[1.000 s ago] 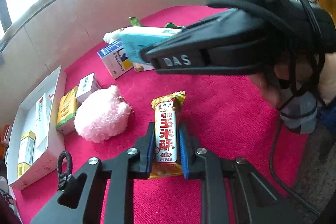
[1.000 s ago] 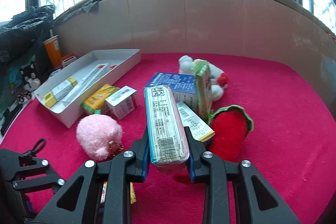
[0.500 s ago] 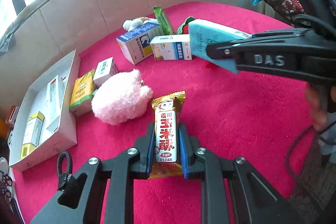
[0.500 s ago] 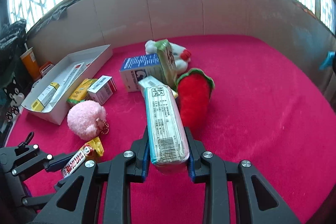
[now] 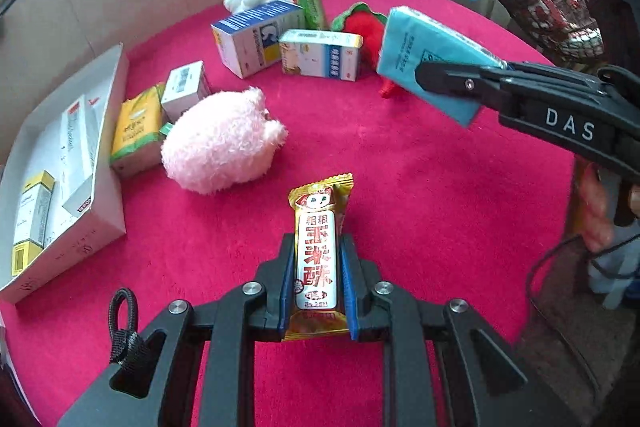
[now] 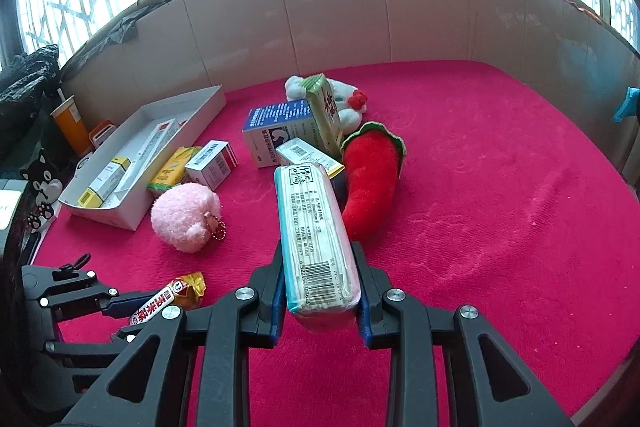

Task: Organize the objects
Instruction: 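Lift and carry the snack bar and white-teal box toward the tray with both tools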

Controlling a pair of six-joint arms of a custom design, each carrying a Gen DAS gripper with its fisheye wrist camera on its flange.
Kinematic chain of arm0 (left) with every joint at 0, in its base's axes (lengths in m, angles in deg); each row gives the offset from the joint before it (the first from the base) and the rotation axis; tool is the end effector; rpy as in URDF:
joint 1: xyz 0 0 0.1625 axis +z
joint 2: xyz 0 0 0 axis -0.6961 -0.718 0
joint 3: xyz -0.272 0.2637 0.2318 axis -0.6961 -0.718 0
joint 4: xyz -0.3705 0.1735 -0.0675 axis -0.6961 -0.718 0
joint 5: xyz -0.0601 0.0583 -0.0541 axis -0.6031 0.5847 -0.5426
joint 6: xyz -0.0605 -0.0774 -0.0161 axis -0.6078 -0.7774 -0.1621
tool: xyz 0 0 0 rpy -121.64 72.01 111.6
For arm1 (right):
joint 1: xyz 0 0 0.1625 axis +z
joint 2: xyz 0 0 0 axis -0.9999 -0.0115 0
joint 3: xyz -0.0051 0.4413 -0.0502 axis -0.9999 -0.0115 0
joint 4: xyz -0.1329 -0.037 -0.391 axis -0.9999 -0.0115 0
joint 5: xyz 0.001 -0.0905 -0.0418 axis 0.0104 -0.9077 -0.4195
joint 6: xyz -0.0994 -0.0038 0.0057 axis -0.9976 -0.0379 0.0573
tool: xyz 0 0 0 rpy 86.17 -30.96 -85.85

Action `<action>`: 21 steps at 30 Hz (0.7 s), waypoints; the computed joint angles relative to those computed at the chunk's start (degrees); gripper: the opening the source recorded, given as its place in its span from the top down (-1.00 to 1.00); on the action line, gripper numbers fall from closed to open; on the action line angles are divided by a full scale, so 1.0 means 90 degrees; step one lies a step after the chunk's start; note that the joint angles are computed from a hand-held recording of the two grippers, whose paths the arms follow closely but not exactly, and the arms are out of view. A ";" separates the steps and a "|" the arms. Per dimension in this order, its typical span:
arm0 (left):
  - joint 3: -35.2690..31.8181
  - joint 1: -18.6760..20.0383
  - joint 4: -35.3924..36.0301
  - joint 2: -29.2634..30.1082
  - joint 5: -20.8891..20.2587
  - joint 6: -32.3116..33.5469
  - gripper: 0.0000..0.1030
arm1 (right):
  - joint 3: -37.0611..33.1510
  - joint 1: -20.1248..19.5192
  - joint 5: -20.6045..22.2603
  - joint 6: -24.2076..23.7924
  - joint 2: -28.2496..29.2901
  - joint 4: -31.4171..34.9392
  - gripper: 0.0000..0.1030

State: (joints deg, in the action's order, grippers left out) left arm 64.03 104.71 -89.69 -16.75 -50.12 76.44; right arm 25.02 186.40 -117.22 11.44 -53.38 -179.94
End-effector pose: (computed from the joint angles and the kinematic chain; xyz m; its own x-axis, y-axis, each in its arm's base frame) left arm -0.1473 -0.6304 0.0942 -0.4869 0.7181 -0.4972 0.8013 0.5937 0.0729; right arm 0.1537 -0.5718 0.1542 -0.8041 0.0481 0.5925 -0.4163 0.6659 -0.6190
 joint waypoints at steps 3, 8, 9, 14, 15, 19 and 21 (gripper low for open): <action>0.0059 -0.0116 0.0397 -0.0153 0.0129 0.0224 0.62 | 0.0102 0.0039 0.0052 -0.0030 -0.0084 -0.0087 0.42; 0.0214 -0.0291 0.0935 -0.0394 0.0214 0.0365 0.61 | 0.0248 0.0087 0.0166 -0.0072 -0.0181 -0.0242 0.42; 0.0256 -0.0321 0.0995 -0.0428 0.0238 0.0347 0.61 | 0.0257 0.0098 0.0158 -0.0070 -0.0180 -0.0259 0.42; 0.0482 -0.0401 0.0975 -0.0496 0.0361 0.0385 0.61 | 0.0302 0.0095 0.0162 0.0004 -0.0230 -0.0215 0.42; 0.0496 -0.0399 0.0993 -0.0497 0.0362 0.0372 0.61 | 0.0315 0.0094 0.0168 0.0020 -0.0238 -0.0218 0.42; 0.0539 -0.0397 0.0939 -0.0501 0.0406 0.0361 0.62 | 0.0372 0.0096 0.0180 0.0038 -0.0284 -0.0241 0.42; 0.0573 -0.0396 0.0882 -0.0523 0.0423 0.0392 0.61 | 0.0374 0.0106 0.0184 0.0033 -0.0288 -0.0228 0.42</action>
State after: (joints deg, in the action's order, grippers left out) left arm 69.18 101.15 -81.76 -21.46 -46.31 79.97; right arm 28.38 187.36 -115.57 11.74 -55.98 -181.99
